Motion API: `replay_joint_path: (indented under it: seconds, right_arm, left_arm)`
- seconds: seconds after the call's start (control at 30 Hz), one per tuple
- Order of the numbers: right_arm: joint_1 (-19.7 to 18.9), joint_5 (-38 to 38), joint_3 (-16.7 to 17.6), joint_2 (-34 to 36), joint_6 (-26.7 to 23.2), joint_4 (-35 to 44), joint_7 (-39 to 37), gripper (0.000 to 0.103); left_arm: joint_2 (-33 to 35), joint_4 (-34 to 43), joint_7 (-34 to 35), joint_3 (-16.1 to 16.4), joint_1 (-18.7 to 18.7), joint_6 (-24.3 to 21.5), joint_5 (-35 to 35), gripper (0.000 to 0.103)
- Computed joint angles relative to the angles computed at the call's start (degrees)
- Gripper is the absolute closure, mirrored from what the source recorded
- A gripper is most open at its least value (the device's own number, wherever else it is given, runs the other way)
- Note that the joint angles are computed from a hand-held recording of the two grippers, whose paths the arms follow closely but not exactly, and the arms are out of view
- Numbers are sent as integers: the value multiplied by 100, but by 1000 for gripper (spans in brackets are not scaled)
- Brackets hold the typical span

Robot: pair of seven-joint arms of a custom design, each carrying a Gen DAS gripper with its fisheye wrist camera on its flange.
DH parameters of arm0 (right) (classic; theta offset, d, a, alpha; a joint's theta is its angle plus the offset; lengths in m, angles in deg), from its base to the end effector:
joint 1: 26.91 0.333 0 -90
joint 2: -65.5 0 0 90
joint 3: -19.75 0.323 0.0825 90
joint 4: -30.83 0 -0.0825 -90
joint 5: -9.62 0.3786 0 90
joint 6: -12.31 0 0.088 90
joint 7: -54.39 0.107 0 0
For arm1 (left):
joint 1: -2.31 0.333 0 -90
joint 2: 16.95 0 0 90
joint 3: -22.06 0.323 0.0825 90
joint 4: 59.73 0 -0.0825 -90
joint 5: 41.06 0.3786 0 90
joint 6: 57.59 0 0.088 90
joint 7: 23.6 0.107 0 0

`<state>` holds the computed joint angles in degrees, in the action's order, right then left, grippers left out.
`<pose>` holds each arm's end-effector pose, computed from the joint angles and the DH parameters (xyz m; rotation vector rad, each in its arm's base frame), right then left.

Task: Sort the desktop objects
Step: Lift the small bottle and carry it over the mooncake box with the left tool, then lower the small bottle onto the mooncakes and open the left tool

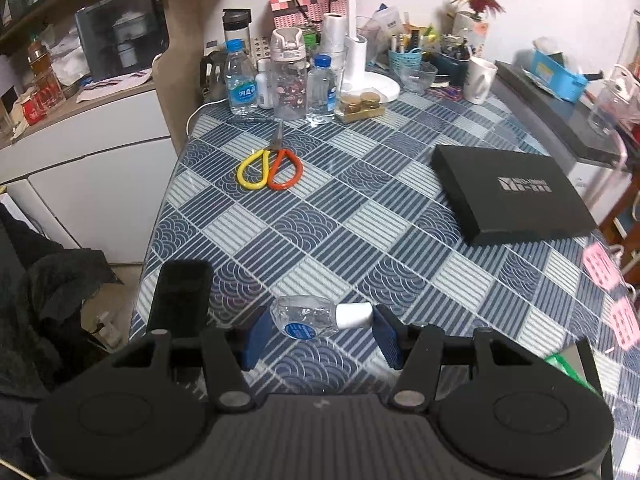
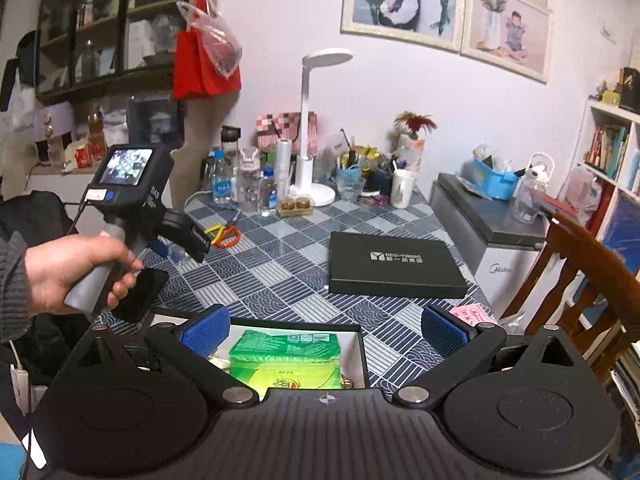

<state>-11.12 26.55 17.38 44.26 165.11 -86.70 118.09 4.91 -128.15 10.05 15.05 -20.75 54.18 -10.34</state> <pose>0.4729 0.0995 0.7172 -1.9088 1.1364 -0.7247 0.6289 -0.3024 0.6247 -2.1492 1.4708 -0.4737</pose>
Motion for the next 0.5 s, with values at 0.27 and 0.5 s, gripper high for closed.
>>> replay_joint_path:
  seconds: [0.27, 0.5]
  right_arm:
    - [-82, -387, 240, -578, 118, -551, 480, 0]
    - [-109, -697, 315, -937, 193, -872, 913, 0]
  left_arm:
    - [-869, -1273, -116, -282, 66, 358, -116, 37]
    - [-1266, -1959, -161, -525, 140, 534, -418, 37]
